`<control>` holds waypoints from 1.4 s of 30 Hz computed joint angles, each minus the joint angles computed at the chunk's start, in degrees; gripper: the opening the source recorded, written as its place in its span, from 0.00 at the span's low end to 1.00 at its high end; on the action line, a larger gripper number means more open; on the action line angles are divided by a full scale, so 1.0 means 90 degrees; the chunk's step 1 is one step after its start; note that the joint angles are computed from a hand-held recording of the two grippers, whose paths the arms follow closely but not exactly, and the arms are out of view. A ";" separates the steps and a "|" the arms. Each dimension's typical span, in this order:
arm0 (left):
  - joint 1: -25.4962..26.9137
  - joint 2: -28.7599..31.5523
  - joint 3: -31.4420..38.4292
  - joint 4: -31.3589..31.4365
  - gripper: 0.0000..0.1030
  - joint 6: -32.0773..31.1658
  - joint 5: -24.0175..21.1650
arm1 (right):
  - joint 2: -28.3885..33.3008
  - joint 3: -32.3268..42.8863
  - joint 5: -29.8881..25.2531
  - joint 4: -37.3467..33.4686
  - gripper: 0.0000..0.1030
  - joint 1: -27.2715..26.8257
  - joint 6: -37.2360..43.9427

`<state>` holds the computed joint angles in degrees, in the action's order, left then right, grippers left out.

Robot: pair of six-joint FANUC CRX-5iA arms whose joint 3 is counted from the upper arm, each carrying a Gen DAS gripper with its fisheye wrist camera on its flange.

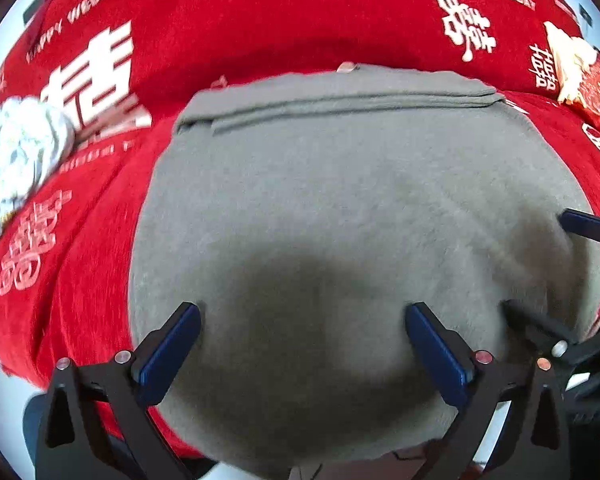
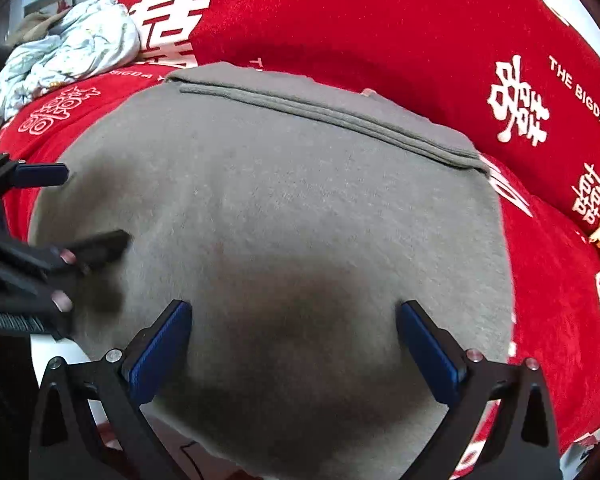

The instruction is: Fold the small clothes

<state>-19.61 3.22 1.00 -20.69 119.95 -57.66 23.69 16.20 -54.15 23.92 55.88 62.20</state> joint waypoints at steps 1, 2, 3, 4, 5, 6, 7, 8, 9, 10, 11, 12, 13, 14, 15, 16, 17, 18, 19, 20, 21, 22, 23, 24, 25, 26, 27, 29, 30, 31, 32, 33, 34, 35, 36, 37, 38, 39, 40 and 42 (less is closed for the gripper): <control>0.0087 -0.0086 -0.0135 0.0131 1.00 -0.0016 0.0023 | -0.0079 -0.0072 -0.0087 -0.0052 1.00 -0.0032 0.0023; 0.0176 -0.0159 -0.0256 0.0280 1.00 -0.0053 0.0035 | -0.0138 -0.0140 -0.0139 -0.0061 1.00 -0.0056 -0.0002; 0.0268 -0.0256 -0.0394 0.0430 1.00 -0.0056 0.0038 | -0.0187 -0.0181 -0.0210 -0.0100 1.00 -0.0087 -0.0013; 0.0309 -0.0316 -0.0456 0.0487 1.00 -0.0011 -0.0004 | -0.0251 -0.0233 -0.0288 -0.0153 1.00 -0.0109 -0.0044; 0.0341 -0.0379 -0.0511 0.0522 1.00 0.0060 -0.0060 | -0.0306 -0.0255 -0.0402 -0.0208 1.00 -0.0124 -0.0072; 0.0387 -0.0513 -0.0620 0.0564 1.00 0.0165 -0.0076 | -0.0376 -0.0296 -0.0494 -0.0203 1.00 -0.0121 -0.0161; 0.0448 -0.0645 -0.0742 0.0626 1.00 0.0221 -0.0009 | -0.0414 -0.0330 -0.0535 -0.0133 1.00 -0.0121 -0.0248; 0.0507 -0.0773 -0.0855 0.0667 1.00 0.0319 0.0028 | -0.0495 -0.0481 -0.0591 0.0146 1.00 -0.0082 -0.0505; 0.0564 -0.0869 -0.0937 0.0692 1.00 0.0454 -0.0012 | -0.0567 -0.0591 -0.0612 0.0270 1.00 -0.0072 -0.0643; 0.0660 -0.0935 -0.1036 0.0815 1.00 0.0474 -0.0021 | -0.0660 -0.0653 -0.0665 0.0216 1.00 -0.0109 -0.0746; 0.0852 -0.1006 -0.1222 0.1152 1.00 0.0347 0.0032 | -0.0701 -0.0642 -0.0734 0.0070 1.00 -0.0148 -0.0792; 0.1023 -0.1047 -0.1400 0.1499 1.00 0.0200 0.0094 | -0.0715 -0.0568 -0.0836 -0.0172 1.00 -0.0210 -0.0801; 0.1193 -0.1065 -0.1579 0.1874 1.00 0.0014 0.0157 | -0.0708 -0.0457 -0.0954 -0.0487 1.00 -0.0291 -0.0777; 0.1359 -0.1033 -0.1741 0.2298 1.00 -0.0243 0.0178 | -0.0684 -0.0328 -0.1093 -0.0851 1.00 -0.0376 -0.0720; 0.1478 -0.0982 -0.1854 0.2650 0.98 -0.0485 0.0185 | -0.0645 -0.0229 -0.1208 -0.1106 1.00 -0.0430 -0.0657; 0.1567 -0.0939 -0.1955 0.2965 0.88 -0.0712 0.0204 | -0.0593 -0.0136 -0.1335 -0.1350 1.00 -0.0466 -0.0594; 0.1645 -0.0912 -0.2078 0.3305 0.87 -0.0955 0.0247 | -0.0529 -0.0083 -0.1453 -0.1459 1.00 -0.0461 -0.0607; 0.1639 -0.0900 -0.2105 0.3390 0.87 -0.0973 0.0266 | -0.0482 -0.0095 -0.1516 -0.1368 0.99 -0.0409 -0.0669; 0.1618 -0.0901 -0.2096 0.3376 0.84 -0.0981 0.0270 | -0.0432 -0.0119 -0.1582 -0.1195 0.93 -0.0325 -0.0658; 0.1612 -0.0917 -0.2107 0.3396 0.77 -0.1009 0.0278 | -0.0391 -0.0157 -0.1657 -0.0904 0.85 -0.0221 -0.0714; 0.1630 -0.0963 -0.2138 0.3464 0.71 -0.1049 0.0284 | -0.0378 -0.0194 -0.1734 -0.0658 0.72 -0.0161 -0.0882; 0.1652 -0.1026 -0.2189 0.3540 0.58 -0.1103 0.0300 | -0.0503 -0.0299 -0.1627 -0.0644 0.51 -0.0171 -0.0917; 0.1674 -0.1070 -0.2225 0.3621 0.36 -0.1172 0.0311 | -0.0556 -0.0338 -0.1586 -0.0595 0.37 -0.0172 -0.0908; 0.1755 -0.1173 -0.2361 0.3909 0.23 -0.1449 0.0373 | -0.0631 -0.0372 -0.1529 -0.0593 0.18 -0.0189 -0.0844; 0.1790 -0.1225 -0.2432 0.4088 0.13 -0.1603 0.0418 | -0.0720 -0.0379 -0.1433 -0.0758 0.13 -0.0241 -0.0730; 0.1791 -0.1254 -0.2412 0.4086 0.13 -0.1596 0.0404 | -0.0787 -0.0402 -0.1344 -0.0833 0.13 -0.0271 -0.0708; 0.1777 -0.1264 -0.2348 0.4017 0.13 -0.1549 0.0375 | -0.0898 -0.0440 -0.1146 -0.0972 0.12 -0.0324 -0.0627; 0.1826 -0.1344 -0.2333 0.4154 0.13 -0.1671 0.0466 | -0.1019 -0.0404 -0.0837 -0.1233 0.12 -0.0430 -0.0544; 0.1872 -0.1410 -0.2347 0.4279 0.13 -0.1760 0.0560 | -0.1052 -0.0335 -0.0706 -0.1381 0.12 -0.0499 -0.0511; 0.1905 -0.1489 -0.2326 0.4348 0.13 -0.1819 0.0672 | -0.1113 -0.0305 -0.0520 -0.1512 0.12 -0.0584 -0.0468; 0.1918 -0.1539 -0.2232 0.4333 0.13 -0.1856 0.0784 | -0.1129 -0.0239 -0.0345 -0.1546 0.12 -0.0643 -0.0454; 0.1934 -0.1534 -0.2120 0.4281 0.13 -0.1895 0.0856 | -0.1093 -0.0157 -0.0220 -0.1526 0.12 -0.0669 -0.0456; 0.1942 -0.1479 -0.1960 0.4201 0.13 -0.1900 0.0900 | -0.1091 -0.0115 -0.0034 -0.1518 0.12 -0.0721 -0.0436; 0.1954 -0.1354 -0.1725 0.4078 0.13 -0.1879 0.0944 | -0.1023 -0.0016 0.0160 -0.1483 0.12 -0.0778 -0.0443; 0.1974 -0.1268 -0.1596 0.4008 0.13 -0.1864 0.0984 | -0.0887 0.0143 0.0306 -0.1439 0.12 -0.0843 -0.0488; 0.2019 -0.1094 -0.1409 0.3973 0.13 -0.1870 0.1054 | -0.0643 0.0462 0.0352 -0.1486 0.12 -0.0911 -0.0505; 0.2075 -0.0862 -0.1222 0.4019 0.13 -0.1948 0.1095 | -0.0463 0.0677 0.0407 -0.1579 0.12 -0.1000 -0.0478; 0.2102 -0.0715 -0.1083 0.3920 0.13 -0.1919 0.1071 | -0.0207 0.0972 0.0387 -0.1611 0.12 -0.1078 -0.0486; 0.2120 -0.0528 -0.0901 0.3778 0.13 -0.1835 0.1015 | 0.0048 0.1268 0.0276 -0.1583 0.12 -0.1116 -0.0502; 0.2214 -0.0223 -0.0728 0.3820 0.13 -0.1840 0.0921 | 0.0399 0.1634 0.0137 -0.1658 0.12 -0.1186 -0.0447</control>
